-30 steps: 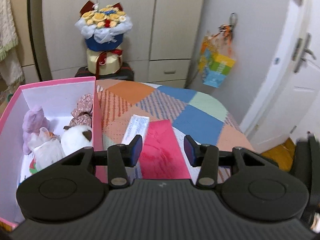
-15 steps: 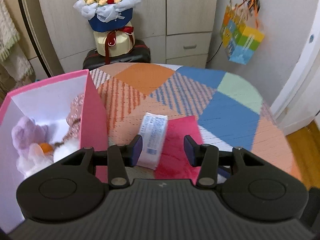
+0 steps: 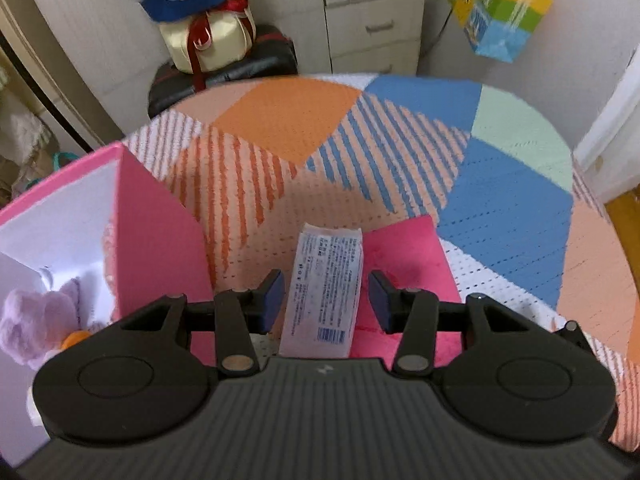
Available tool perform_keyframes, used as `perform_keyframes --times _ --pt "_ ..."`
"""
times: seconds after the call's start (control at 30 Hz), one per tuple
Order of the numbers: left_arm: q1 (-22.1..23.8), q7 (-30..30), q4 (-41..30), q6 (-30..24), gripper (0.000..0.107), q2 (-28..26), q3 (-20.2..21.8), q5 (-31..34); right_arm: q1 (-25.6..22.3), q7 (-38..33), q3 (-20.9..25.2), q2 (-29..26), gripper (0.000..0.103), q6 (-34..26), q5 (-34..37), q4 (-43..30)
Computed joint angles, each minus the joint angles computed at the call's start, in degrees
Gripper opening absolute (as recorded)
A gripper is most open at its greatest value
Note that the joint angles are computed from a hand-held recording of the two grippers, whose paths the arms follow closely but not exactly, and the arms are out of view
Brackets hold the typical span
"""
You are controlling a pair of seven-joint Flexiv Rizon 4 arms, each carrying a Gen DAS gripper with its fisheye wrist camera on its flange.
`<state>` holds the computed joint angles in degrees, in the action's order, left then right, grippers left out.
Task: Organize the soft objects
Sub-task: 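Close the left gripper on the white wipes packet on the red envelope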
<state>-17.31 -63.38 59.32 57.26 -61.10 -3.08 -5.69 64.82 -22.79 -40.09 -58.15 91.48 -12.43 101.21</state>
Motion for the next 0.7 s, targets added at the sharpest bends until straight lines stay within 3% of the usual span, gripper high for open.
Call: perform_keyframes --times 0.13,0.33,0.37,0.43,0.5,0.53,0.6,0.63,0.7 --pt "-1.69 -3.96 -4.22 -3.61 0.048 -2.22 2.81 1.44 -1.51 -0.98 1.07 0.02 0.103 -0.65 -1.34 -1.54" --pt "-1.65 -8.49 -9.63 -7.69 0.055 -5.01 3.34 1.90 -2.12 -4.95 1.52 0.30 0.095 5.17 0.60 1.04" --pt "-1.51 -9.16 -10.05 -7.71 0.056 -5.29 3.12 1.83 -0.73 -5.64 0.10 -0.22 0.076 6.12 2.22 1.95" --pt "-1.39 -9.70 -10.32 -6.95 0.057 -5.60 2.72 2.01 1.06 -5.93 -1.96 -0.08 0.061 7.89 4.78 4.28" --pt "-1.46 -10.23 -10.33 -5.88 0.058 -5.81 2.70 2.36 -2.86 -8.33 2.61 2.53 0.056 10.09 5.58 4.98" --pt "-1.45 -10.30 -10.49 -5.75 0.058 -5.97 2.64 2.45 -4.75 -9.52 4.73 3.37 0.057 11.13 5.87 5.20" --pt "-1.22 -10.79 -10.76 -5.69 0.059 -6.29 2.26 2.06 -5.87 -11.52 6.00 3.92 0.068 11.27 6.58 5.14" --pt "-1.10 -11.05 -11.06 -6.22 0.058 -6.43 2.12 1.78 -6.37 -12.38 6.38 3.89 0.080 10.51 6.82 4.61" --pt "-0.67 -11.28 -11.80 -8.06 0.051 -6.65 1.46 0.86 -6.45 -13.48 6.92 3.63 0.089 8.72 7.69 3.24"
